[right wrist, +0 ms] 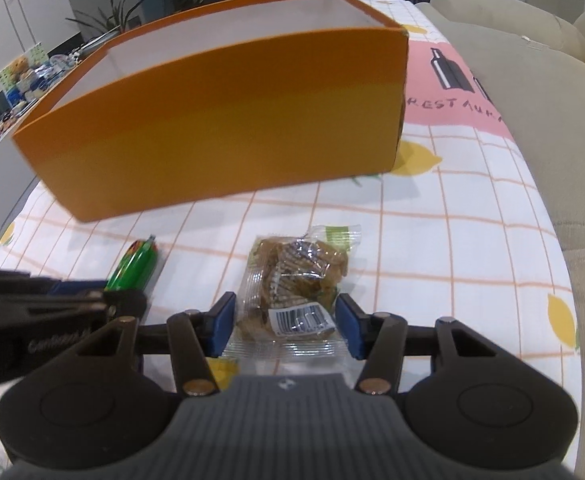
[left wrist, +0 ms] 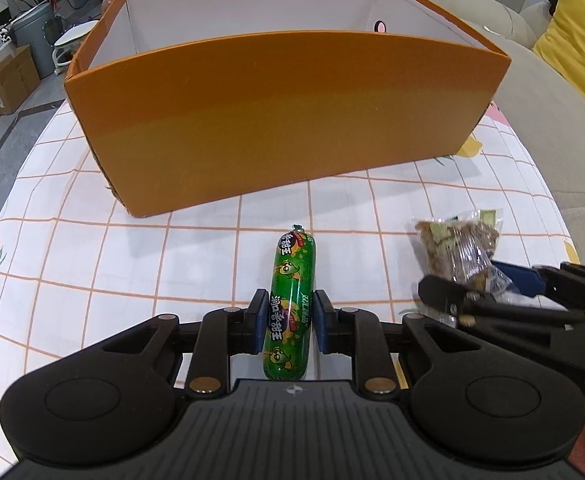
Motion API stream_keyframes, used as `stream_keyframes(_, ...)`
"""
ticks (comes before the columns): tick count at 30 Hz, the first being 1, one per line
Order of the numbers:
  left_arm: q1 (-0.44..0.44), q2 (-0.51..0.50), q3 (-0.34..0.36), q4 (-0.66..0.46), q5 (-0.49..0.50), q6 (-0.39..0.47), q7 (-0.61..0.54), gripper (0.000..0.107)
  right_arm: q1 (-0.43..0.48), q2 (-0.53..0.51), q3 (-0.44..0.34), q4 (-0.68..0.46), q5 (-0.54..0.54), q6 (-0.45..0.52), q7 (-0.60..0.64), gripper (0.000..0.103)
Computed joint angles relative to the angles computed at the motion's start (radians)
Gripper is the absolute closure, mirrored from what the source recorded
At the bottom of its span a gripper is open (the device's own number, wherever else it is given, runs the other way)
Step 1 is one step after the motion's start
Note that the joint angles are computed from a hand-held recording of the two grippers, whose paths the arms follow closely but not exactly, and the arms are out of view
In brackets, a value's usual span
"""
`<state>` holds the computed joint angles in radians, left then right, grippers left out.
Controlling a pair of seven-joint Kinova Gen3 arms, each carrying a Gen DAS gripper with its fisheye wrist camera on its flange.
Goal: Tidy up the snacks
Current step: 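Lift both held snacks and carry them over the orange box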
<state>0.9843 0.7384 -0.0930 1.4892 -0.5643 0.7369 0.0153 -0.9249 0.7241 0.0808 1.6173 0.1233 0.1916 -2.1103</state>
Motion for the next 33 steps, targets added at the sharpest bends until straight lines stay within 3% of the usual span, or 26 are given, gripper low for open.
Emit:
stream_keyframes(14,0.059,-0.064,-0.027,0.084,-0.030,-0.057,0.118,0.083,0.011,-0.086,-0.043,0.102,-0.007,0.003,0.021,0.055)
stream_keyframes(26,0.116,-0.167,-0.043,0.139,-0.210,-0.047,0.305,0.083,-0.087,-0.189,0.066,0.179,0.000,-0.099,0.001,0.055)
stream_keyframes(33,0.058,-0.214,0.009,0.127,-0.315,-0.017,0.311,0.083,-0.127,-0.228,0.136,0.147,-0.018,-0.144,0.055,0.055)
